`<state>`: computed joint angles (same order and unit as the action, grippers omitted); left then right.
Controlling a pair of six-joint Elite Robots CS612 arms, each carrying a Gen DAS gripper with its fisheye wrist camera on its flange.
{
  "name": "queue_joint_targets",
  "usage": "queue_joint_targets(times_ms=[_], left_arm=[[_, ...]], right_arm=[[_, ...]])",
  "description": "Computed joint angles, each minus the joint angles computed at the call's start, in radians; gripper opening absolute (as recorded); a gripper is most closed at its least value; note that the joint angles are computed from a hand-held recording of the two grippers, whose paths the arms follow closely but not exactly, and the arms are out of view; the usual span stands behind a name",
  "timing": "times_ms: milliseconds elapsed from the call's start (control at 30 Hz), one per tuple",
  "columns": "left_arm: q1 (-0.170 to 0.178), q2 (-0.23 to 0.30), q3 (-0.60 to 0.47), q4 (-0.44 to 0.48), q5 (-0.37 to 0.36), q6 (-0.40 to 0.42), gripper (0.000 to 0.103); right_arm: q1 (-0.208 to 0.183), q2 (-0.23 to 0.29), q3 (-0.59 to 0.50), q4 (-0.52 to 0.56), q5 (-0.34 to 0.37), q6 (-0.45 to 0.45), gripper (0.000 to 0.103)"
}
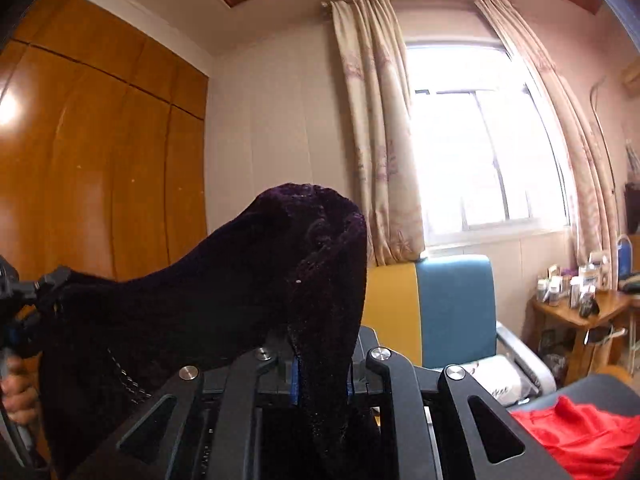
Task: Fold clothes
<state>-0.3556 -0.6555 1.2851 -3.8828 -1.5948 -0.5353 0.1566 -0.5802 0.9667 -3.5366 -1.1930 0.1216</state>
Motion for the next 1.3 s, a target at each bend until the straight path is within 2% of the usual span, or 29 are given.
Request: queue_joint_targets(times_ms=[67,100,133,167,200,267,300,333,400,500,567,667,700,767,833,900,1000,1033,1100,1167,1200,1300], left_arm=[[0.019,0.037,-0.066,0.118,0.044,-0.031,0.005],[0.030,0.059,-0.099,0.189,0.072,-0.058,0.005],[0.041,0.083,-0.136,0.264,0.098,-0.087,0.005],[0.053,0.095,-0.160,0.351,0.113,-0.123,0.005],[0.066,0.116,-0.195,0.456,0.121,-0.186,0.006],[0.095,0.163,-0.271,0.660,0.110,-0.302,0.012],[0.106,0.179,-0.288,0.717,0.101,-0.344,0.015],[0.113,0.196,-0.295,0.736,0.089,-0.372,0.015],[0.128,0.231,-0.310,0.772,0.062,-0.424,0.018],[0.143,0.252,-0.280,0.747,-0.051,-0.436,0.022],[0.133,0.243,-0.222,0.727,-0.121,-0.421,0.022],[0.114,0.226,-0.122,0.686,-0.235,-0.391,0.024],[0.109,0.225,-0.095,0.671,-0.265,-0.399,0.025],[0.097,0.233,-0.060,0.627,-0.325,-0.424,0.029],[0.084,0.242,-0.040,0.597,-0.361,-0.453,0.033],[0.072,0.251,-0.028,0.555,-0.383,-0.487,0.033],[0.057,0.274,-0.033,0.452,-0.426,-0.536,0.037],[0.052,0.280,-0.046,0.462,-0.447,-0.514,0.039],[0.041,0.282,-0.067,0.526,-0.469,-0.447,0.040],[0.034,0.297,-0.103,0.565,-0.495,-0.438,0.040],[0.030,0.305,-0.123,0.584,-0.509,-0.434,0.042],[0.023,0.328,-0.186,0.635,-0.552,-0.384,0.049]], right_arm=[[0.010,0.028,-0.054,0.063,-0.047,-0.021,0.019],[0.014,0.057,-0.107,0.119,-0.070,-0.019,0.027],[0.015,0.079,-0.150,0.173,-0.084,-0.017,0.038],[0.017,0.102,-0.195,0.230,-0.097,-0.014,0.062],[0.017,0.126,-0.237,0.288,-0.102,-0.008,0.078],[0.014,0.142,-0.253,0.334,-0.112,0.004,0.081],[0.012,0.141,-0.243,0.344,-0.122,0.003,0.081],[0.011,0.141,-0.234,0.355,-0.131,0.002,0.082],[0.007,0.139,-0.213,0.377,-0.145,0.000,0.092],[-0.011,0.111,-0.111,0.441,-0.068,-0.044,0.096],[-0.022,0.088,-0.031,0.505,-0.016,-0.101,0.097],[-0.038,0.061,0.083,0.639,0.119,-0.196,0.097],[-0.040,0.072,0.079,0.684,0.137,-0.219,0.097],[-0.045,0.060,0.135,0.740,0.176,-0.253,0.097],[-0.052,0.058,0.174,0.793,0.232,-0.260,0.097],[-0.063,0.059,0.200,0.831,0.322,-0.251,0.097],[-0.070,0.035,0.249,0.911,0.401,-0.350,0.098],[-0.071,0.027,0.264,0.938,0.419,-0.386,0.101],[-0.060,0.014,0.288,0.972,0.363,-0.452,0.103],[-0.053,0.015,0.281,1.074,0.344,-0.489,0.103],[-0.053,0.015,0.281,1.102,0.370,-0.502,0.103],[-0.050,-0.009,0.316,1.174,0.497,-0.639,0.103]])
